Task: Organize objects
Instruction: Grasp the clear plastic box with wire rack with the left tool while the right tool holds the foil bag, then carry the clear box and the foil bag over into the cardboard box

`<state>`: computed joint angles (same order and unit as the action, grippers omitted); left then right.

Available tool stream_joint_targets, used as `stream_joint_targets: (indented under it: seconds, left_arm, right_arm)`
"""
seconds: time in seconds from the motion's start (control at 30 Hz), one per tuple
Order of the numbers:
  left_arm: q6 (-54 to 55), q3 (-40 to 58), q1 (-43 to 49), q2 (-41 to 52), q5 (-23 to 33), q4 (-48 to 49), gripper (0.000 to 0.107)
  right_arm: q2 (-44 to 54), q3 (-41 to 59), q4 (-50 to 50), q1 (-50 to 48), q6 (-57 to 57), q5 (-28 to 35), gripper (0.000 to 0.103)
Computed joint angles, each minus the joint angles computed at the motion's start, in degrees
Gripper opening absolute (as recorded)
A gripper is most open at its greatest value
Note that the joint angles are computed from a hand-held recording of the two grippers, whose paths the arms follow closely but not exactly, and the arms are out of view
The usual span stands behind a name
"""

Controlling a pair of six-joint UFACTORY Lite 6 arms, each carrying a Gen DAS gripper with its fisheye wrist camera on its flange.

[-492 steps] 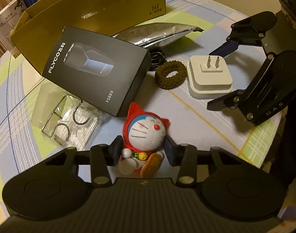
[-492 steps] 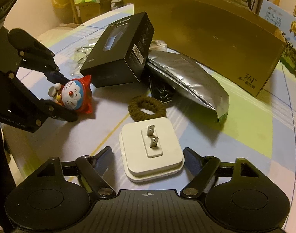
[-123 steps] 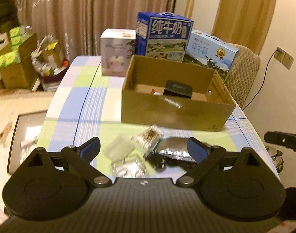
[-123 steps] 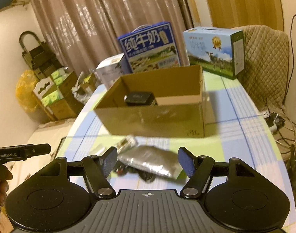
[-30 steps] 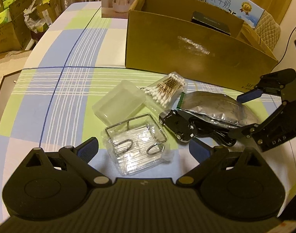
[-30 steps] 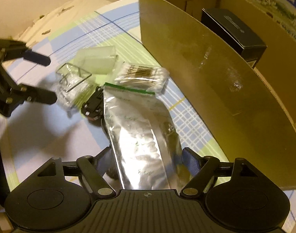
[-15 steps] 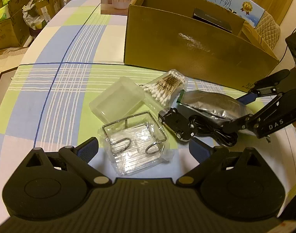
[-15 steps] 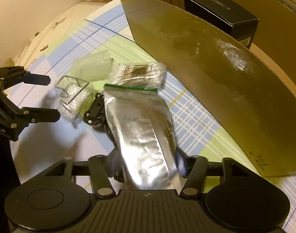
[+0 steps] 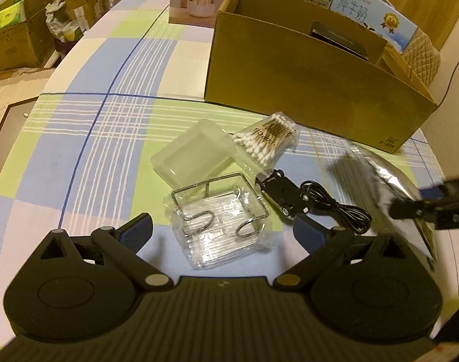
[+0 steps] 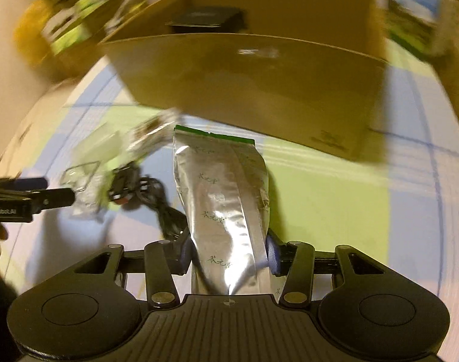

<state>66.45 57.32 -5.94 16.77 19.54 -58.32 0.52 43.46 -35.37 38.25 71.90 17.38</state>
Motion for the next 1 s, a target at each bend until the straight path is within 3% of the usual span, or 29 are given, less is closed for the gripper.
stream_joint_targets:
  seconds: [0.13,0.5,0.6,0.7,1.0]
  left_arm:
    - [-1.2,1.5,-1.1,2.0,-1.4,0.1,0.096]
    - [-6.4,5.2,-4.6,8.6,-8.0,0.2,0.081]
    - [-7.5,5.5,-4.9,9.2,-8.9,0.9,0.072]
    - [-8.3,5.0,-5.3,8.5,-9.3,2.7,0.064]
    - [-4.2,-3.7,-4.0,-1.8,-5.8,1.0,0.063]
  right_arm:
    - [-0.6,-2.4,-10.5,2.3,14.4,0.9,0.045]
    - [-0.1,-3.3,-19.9,3.1,23.6,0.2,0.044]
    - [0.3,-3.1,-21.7,4.6,25.7,1.4,0.044]
    - [-0.7,-4.1,-24.2,6.3,29.9,2.1,0.044]
    - [-8.5,-6.9,-21.6,11.6,32.4,7.6,0.044]
